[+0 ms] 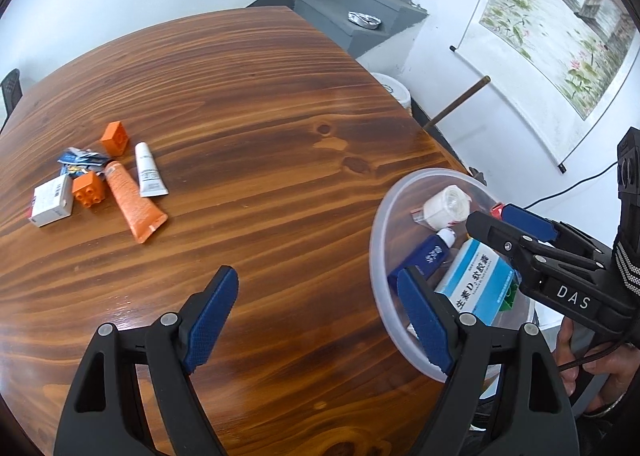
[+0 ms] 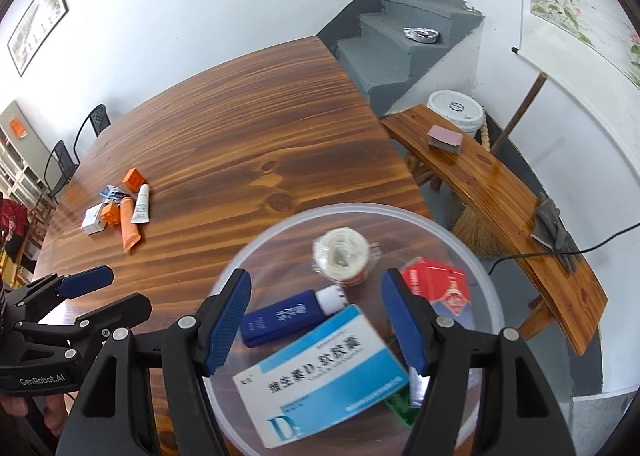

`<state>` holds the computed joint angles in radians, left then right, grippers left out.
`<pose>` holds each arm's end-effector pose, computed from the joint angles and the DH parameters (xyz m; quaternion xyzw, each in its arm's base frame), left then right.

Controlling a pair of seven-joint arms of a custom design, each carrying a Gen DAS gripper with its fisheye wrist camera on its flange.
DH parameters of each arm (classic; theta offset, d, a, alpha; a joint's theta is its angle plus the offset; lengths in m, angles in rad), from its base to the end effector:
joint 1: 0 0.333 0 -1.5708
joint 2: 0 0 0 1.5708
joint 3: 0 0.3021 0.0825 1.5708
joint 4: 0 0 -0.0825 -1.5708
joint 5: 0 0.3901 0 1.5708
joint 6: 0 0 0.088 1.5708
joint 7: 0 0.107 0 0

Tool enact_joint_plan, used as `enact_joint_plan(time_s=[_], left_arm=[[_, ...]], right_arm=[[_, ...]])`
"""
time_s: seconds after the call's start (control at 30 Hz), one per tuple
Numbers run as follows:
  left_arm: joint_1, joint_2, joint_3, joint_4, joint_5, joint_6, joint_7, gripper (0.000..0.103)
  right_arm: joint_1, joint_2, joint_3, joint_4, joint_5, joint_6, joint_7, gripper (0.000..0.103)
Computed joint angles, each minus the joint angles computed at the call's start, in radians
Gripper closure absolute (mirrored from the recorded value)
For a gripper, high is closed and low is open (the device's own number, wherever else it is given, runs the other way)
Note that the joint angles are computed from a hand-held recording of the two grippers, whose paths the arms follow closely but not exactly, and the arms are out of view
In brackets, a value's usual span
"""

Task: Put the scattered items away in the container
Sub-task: 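Move both open tools back over the table toward the remaining items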

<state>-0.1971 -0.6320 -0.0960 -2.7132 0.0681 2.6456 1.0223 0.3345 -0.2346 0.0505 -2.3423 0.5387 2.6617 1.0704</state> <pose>0.3831 -0.1174 0.4623 -0.7450 0.6049 -0.2387 0.1485 0.4839 0.1812 0.4692 -0.8095 0.4933 -0.0799 0.3083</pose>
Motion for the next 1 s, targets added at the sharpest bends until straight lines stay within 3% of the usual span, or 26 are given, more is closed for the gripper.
enact_joint_plan(time_s=[0.63,1.0], left_arm=[[0.099,-0.226,0.076,-0.139,-0.001,-0.096,0.029,0.018],[0.165,-0.298,0.137,-0.195,-0.022,-0.108,0.098,0.018]], right_arm=[[0.088,0.044,0.073,0.043,-0.049,-0.026,0.080,0.031],[0.123,0.096,0.110,0.090,-0.132,-0.034,0.182,0.031]])
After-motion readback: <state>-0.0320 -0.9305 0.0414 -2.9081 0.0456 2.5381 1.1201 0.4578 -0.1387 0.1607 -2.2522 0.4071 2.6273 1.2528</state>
